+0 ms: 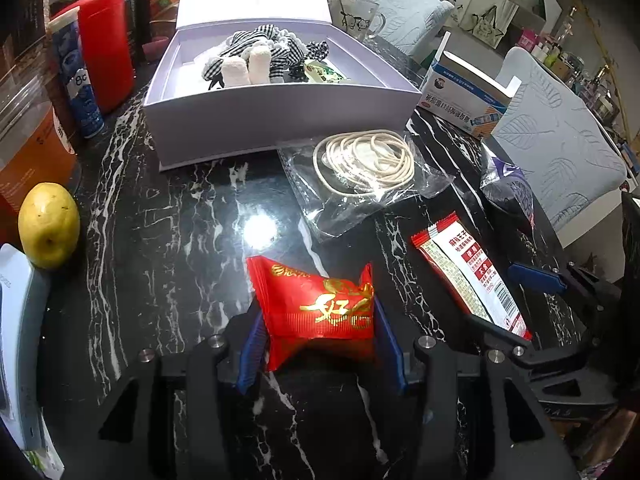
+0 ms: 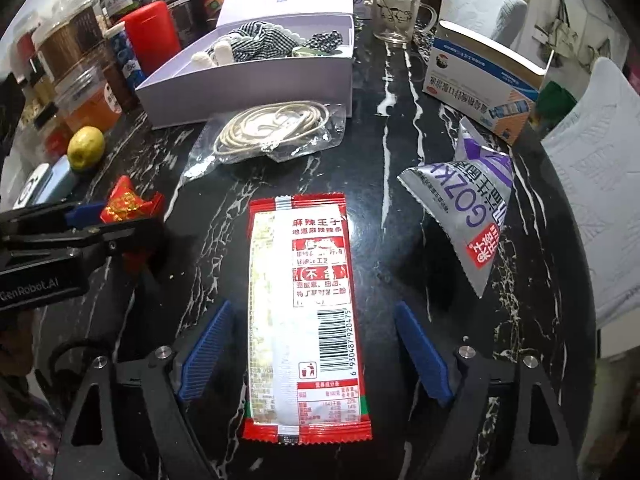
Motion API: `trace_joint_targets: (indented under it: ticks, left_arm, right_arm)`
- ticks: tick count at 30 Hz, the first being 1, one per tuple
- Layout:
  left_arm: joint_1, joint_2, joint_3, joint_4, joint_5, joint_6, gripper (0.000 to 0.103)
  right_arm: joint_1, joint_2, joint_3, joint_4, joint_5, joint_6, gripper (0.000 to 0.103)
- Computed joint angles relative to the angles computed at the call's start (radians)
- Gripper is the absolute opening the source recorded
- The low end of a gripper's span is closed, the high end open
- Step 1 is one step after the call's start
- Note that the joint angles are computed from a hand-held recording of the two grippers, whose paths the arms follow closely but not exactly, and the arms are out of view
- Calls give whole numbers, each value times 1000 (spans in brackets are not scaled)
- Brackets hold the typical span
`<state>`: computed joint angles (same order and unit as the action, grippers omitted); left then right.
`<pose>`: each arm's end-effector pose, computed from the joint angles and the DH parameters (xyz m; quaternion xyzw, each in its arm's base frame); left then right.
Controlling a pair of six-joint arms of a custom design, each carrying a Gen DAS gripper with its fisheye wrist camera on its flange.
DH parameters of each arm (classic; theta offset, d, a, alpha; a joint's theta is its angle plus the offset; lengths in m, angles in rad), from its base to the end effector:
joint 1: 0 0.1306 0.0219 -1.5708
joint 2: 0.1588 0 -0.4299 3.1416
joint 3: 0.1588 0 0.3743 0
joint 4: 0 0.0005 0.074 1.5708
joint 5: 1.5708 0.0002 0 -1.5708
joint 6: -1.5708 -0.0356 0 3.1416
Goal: Organize soft objects
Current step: 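Grasp the red candy with the left gripper while the right gripper grasps the red-white packet, then lift the red candy and red-white packet and carry both over the box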
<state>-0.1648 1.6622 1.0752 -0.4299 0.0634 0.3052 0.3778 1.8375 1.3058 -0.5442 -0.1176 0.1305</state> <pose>0.4902 -0.0843 0.2465 -0.0588 0.9597 -0.0933 0.2587 0.5319 0.2151 0.2361 -0.2573 0.9332 0.0867 0.2356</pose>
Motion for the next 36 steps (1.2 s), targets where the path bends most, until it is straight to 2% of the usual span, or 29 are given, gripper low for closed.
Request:
trace_joint_targets:
  ticks: [2, 5, 8, 14, 22, 27, 36]
  left_arm:
    - [1, 3, 0, 0, 2, 2, 49]
    - [0, 4, 1, 0, 3, 0, 49]
    - [-1, 6, 4, 0, 5, -1, 49]
    - [-6, 4, 0, 3, 4, 2, 49]
    - [-17, -26, -31, 27, 9, -1, 49]
    - [-28, -44, -45, 39, 6, -6, 49]
    - [-62, -91, -77, 71, -11, -22, 49]
  right_arm:
    - [5, -1, -3, 4, 20, 3, 83]
    - [8, -4, -9, 11, 41, 18, 74]
    - [7, -11, -17, 29, 34, 33, 52]
    - [1, -13, -30, 59, 6, 50, 48]
    - [-20, -21, -40, 73, -48, -17, 46]
    - [-27, -39, -64, 79, -57, -31, 46]
    - [-37, -93, -128, 112, -125, -64, 46]
